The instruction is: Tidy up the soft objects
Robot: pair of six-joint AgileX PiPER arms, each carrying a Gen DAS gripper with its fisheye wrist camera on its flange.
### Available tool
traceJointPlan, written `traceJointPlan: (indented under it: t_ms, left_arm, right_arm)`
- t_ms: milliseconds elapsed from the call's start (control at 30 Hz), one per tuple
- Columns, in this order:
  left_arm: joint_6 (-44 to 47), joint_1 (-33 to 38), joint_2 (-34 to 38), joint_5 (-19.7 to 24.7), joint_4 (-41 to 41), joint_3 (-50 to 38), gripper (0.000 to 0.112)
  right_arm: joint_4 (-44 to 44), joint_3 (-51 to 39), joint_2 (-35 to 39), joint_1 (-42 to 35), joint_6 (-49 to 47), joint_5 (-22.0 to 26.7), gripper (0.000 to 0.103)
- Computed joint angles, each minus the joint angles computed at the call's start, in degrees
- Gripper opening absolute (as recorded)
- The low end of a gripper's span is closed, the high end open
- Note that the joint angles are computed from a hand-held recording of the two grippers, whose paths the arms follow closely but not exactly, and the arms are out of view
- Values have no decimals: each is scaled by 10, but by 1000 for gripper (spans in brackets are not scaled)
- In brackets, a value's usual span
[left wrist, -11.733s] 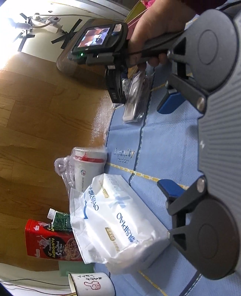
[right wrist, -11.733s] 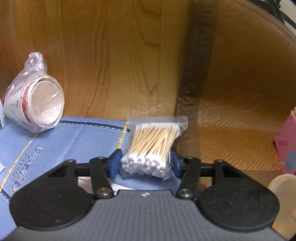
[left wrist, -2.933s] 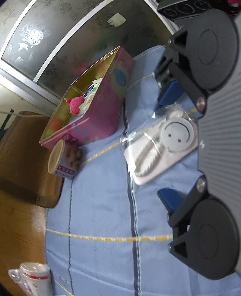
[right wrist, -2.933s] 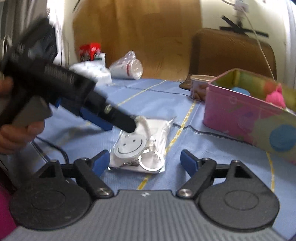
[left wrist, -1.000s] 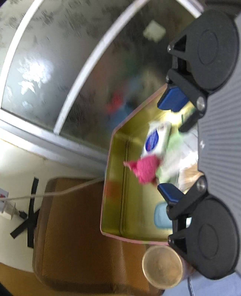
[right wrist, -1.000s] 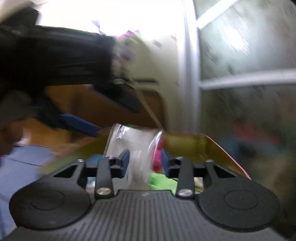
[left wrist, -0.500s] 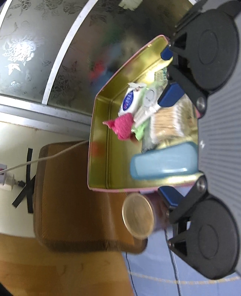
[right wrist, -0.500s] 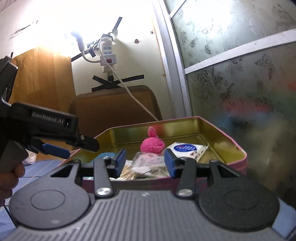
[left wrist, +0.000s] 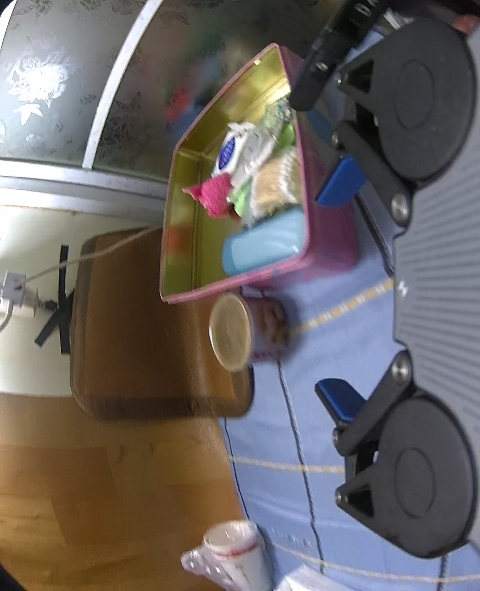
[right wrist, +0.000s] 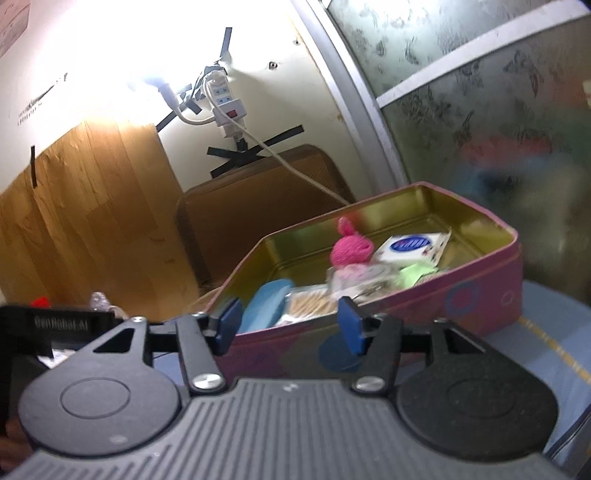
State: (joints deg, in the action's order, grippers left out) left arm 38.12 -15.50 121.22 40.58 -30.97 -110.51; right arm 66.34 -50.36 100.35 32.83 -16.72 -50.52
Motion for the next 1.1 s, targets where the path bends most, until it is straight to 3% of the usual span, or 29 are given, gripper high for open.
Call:
traceJointPlan:
  t_ms: [333, 667, 1100]
  left_arm:
    - [27, 29, -61, -86, 15, 122, 103]
    - [97, 57, -81, -117, -54, 180, 103]
    - [125, 56, -98, -159, -51, 227, 103]
  right_arm:
    - [27, -33, -2, 27, 6, 27, 76]
    - [76, -69, 11, 63, -54, 12, 77]
    - [89, -76, 15, 66, -70, 18, 78]
